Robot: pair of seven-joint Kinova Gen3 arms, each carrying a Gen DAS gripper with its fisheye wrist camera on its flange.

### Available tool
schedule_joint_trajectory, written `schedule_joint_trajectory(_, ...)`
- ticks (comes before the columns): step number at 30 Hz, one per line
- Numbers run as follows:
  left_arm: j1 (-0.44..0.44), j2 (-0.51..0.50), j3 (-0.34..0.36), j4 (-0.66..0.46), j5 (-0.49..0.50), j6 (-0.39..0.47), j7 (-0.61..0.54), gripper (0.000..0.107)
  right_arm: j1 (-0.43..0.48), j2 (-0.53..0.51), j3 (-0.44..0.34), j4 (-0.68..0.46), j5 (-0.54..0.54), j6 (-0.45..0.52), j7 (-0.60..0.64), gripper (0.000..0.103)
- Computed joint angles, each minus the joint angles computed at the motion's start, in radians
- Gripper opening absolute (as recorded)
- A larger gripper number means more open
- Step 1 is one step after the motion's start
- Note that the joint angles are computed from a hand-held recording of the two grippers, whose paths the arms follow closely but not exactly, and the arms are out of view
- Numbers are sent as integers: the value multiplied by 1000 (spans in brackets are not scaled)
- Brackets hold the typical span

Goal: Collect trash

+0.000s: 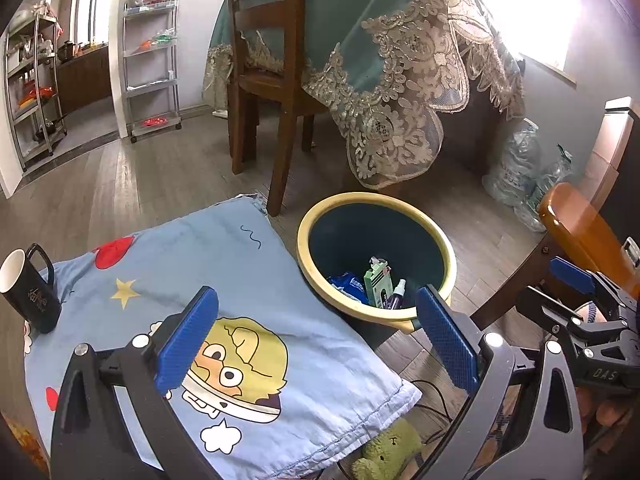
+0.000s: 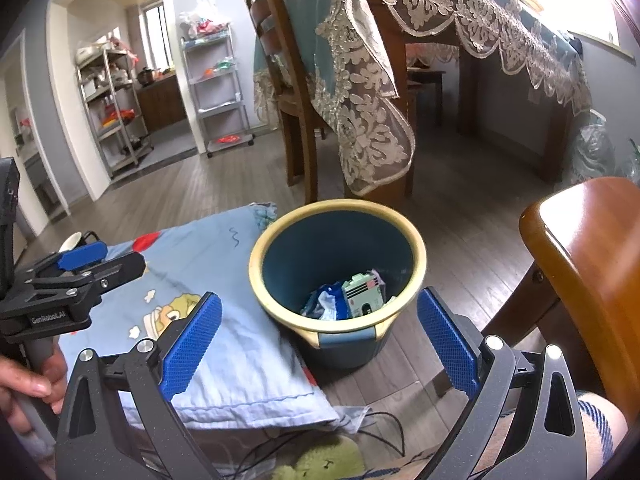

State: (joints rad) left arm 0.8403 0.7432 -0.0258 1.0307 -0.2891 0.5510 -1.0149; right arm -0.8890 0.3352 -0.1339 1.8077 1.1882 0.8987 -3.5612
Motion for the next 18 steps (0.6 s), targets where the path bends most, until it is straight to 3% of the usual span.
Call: schedule_joint_trajectory(18,-1,5,5,-6,7,6,-12,97,2,0,0,-1,-1,-4,1,97)
